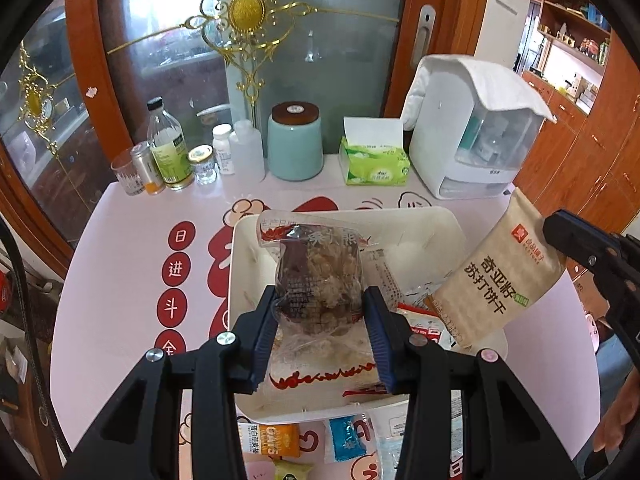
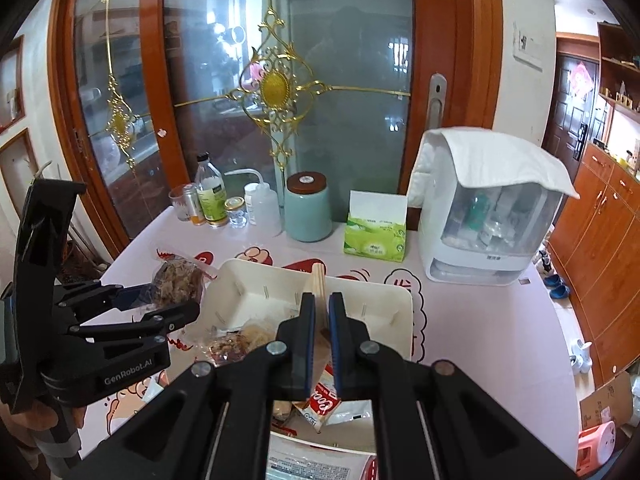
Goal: Organize snacks
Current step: 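Carry both bags over the white tray and open both tools to drop them, then withdraw both tools from the tray toward the remaining snacks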
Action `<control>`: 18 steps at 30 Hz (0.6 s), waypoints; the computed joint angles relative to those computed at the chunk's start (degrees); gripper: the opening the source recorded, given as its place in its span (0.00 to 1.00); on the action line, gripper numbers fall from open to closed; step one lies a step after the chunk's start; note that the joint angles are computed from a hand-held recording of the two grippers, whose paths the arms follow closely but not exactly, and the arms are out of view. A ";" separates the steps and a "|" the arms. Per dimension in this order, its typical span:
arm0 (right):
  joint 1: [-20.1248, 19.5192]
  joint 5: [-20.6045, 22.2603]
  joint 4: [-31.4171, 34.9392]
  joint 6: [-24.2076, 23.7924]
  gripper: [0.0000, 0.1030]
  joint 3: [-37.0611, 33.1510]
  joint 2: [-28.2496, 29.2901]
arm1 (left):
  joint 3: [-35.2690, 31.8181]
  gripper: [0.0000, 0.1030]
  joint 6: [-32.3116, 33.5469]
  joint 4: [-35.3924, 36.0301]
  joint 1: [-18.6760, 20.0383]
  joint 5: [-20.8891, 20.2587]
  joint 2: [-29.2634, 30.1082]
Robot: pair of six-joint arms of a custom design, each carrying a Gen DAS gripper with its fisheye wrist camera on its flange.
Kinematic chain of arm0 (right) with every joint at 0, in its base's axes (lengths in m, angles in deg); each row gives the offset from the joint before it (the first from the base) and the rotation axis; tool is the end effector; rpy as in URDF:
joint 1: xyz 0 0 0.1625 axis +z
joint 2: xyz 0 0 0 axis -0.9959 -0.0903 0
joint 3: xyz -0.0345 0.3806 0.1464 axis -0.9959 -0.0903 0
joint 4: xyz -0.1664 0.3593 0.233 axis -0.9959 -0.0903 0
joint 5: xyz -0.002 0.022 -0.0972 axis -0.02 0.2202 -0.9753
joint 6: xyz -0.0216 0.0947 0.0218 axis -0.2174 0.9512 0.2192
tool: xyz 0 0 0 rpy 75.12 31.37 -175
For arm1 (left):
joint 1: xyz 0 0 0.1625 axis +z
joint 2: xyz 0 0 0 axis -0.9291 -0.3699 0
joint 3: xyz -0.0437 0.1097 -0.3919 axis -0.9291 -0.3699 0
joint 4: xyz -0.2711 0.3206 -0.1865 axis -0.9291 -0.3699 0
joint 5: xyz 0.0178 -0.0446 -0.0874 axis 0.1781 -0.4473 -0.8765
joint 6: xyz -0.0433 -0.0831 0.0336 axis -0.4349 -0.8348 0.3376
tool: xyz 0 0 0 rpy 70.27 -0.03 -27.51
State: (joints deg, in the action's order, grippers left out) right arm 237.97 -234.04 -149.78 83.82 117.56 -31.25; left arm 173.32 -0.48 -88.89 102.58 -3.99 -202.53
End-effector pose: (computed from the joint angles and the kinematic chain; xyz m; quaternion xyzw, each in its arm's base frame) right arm 0.5496 -0.2269 0.0591 0.1345 -0.8446 0.3775 0.3550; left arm -0.1176 -0.3213 0.4350 0.2745 0.8940 -0.2174 0.2795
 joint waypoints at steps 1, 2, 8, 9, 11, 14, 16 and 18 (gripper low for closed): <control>-0.24 0.00 0.12 0.32 0.06 0.15 -0.06 | 0.21 0.40 0.25 -0.27 0.25 -0.06 0.15; -0.54 -0.04 0.30 0.63 0.06 0.31 -0.09 | 0.53 0.40 0.66 -0.77 0.69 -0.10 0.43; -2.13 0.38 -0.57 0.97 0.07 0.90 0.17 | 1.55 0.40 1.79 -2.37 2.42 -0.44 2.00; -2.40 0.60 -0.83 0.93 0.07 1.01 0.23 | 1.62 0.41 2.07 -2.33 2.58 -0.56 2.14; -2.88 0.70 -0.80 1.03 0.07 1.10 0.48 | 1.86 0.41 2.27 -2.18 2.73 -0.72 2.49; -3.71 1.47 -1.56 1.04 0.07 1.47 0.61 | 2.27 0.47 2.95 -2.95 2.86 -0.82 2.76; -4.28 2.38 -1.74 1.19 0.07 1.64 0.57 | 2.39 0.86 2.69 -3.11 2.85 -0.98 2.96; -4.87 3.29 -0.50 3.17 0.07 1.83 0.26 | 2.87 0.90 2.12 -3.21 2.15 -0.12 2.36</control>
State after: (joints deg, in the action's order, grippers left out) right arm 233.09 -230.75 -150.28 86.99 119.38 -30.99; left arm 176.19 1.63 -92.10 104.73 -4.11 -200.17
